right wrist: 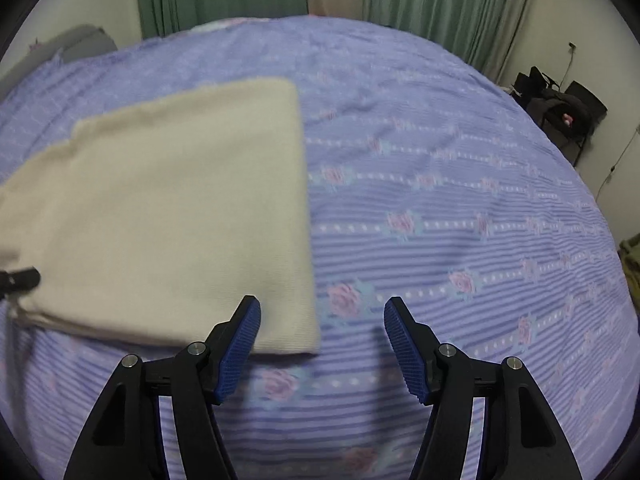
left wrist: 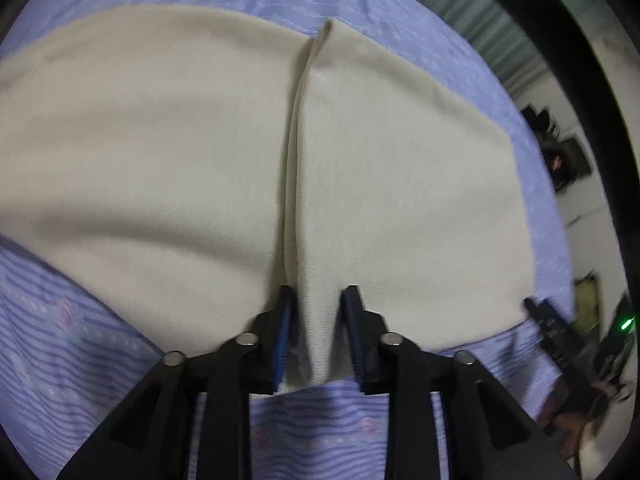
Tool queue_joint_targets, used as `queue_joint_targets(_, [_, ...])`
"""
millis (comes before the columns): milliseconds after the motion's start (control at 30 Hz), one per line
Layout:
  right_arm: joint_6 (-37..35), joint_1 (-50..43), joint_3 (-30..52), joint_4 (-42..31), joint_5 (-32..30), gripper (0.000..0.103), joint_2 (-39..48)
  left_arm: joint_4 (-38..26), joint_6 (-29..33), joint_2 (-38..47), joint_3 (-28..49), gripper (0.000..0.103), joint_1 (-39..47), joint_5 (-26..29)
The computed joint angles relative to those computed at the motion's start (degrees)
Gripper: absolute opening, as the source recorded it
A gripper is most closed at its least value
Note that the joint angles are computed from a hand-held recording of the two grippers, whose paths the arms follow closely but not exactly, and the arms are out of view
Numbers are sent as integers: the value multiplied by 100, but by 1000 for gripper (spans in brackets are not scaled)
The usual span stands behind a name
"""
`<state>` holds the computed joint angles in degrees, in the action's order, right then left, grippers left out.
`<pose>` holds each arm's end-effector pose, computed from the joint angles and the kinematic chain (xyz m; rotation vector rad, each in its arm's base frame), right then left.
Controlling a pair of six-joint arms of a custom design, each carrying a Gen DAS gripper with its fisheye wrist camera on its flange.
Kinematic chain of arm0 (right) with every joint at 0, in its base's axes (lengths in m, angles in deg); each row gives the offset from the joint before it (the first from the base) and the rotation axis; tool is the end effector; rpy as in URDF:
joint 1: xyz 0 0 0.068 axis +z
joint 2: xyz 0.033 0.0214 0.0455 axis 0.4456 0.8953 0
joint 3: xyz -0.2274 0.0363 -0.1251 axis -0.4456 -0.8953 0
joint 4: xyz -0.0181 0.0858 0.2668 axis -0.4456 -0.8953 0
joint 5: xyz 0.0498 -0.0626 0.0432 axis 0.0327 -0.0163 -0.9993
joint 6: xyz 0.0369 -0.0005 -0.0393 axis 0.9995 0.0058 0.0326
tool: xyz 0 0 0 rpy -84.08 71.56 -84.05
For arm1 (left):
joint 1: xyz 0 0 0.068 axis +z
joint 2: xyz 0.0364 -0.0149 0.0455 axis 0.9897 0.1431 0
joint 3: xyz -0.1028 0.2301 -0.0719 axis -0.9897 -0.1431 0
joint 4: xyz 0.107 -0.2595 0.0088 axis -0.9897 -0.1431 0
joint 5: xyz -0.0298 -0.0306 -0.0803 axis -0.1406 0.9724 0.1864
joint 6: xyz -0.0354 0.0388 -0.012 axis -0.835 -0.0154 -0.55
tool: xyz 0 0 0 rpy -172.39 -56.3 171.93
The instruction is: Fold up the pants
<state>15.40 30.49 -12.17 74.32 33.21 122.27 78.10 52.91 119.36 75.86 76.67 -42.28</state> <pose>0.3176 0.0183 0.1254 -0.0943 2.5774 -0.1319 0.3216 -0.0372 0.0798 -0.2672 2.7387 -0.4446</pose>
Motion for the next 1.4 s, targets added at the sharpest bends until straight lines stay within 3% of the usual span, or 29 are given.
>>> queue_joint_targets(67, [16, 64, -2, -86, 226, 63, -150, -172, 27, -162, -1, 41, -100, -311])
queue_joint_targets(167, [85, 365, -9, -390, 1089, 66, -654, -471, -45, -686, -119, 57, -210, -947])
queue_joint_targets(233, [149, 445, -2, -703, 1005, 74, -1084, -507, 78, -1357, -460, 66, -364, -1667])
queue_joint_targets(333, [140, 712, 95, -1091, 846, 75, -1557, -838, 296, -2454, -921, 73, -324, -2190])
queue_joint_targets(500, [327, 1529, 459, -1507, 822, 76, -1700, -1366, 849, -4132, -1713, 81, 999, -1906])
queue_joint_targets(633, [687, 2475, 759, -1651, 999, 76, -1385, -1487, 1621, -4358, -1823, 82, 2383, -1282])
queue_joint_targets(800, [1189, 3463, 1393, -1730, 1438, 76, -602, -948, 2376, -3214, -1485, 84, 4171, 46])
queue_joint_targets(933, [1679, 3970, 2074, -1826, 1515, 76, 233, -354, 2367, -1835, -943, 84, 4681, 698])
queue_joint_targets(1200, [2222, 4491, 3513, -1886, 1440, 76, 1881, 378, 1465, 924, 766, 84, 5094, 1822])
queue_joint_targets(1400, [2339, 4567, 4436, -2080, 1389, 76, 2712, 767, 1052, 2071, 1662, 84, 4953, 2106])
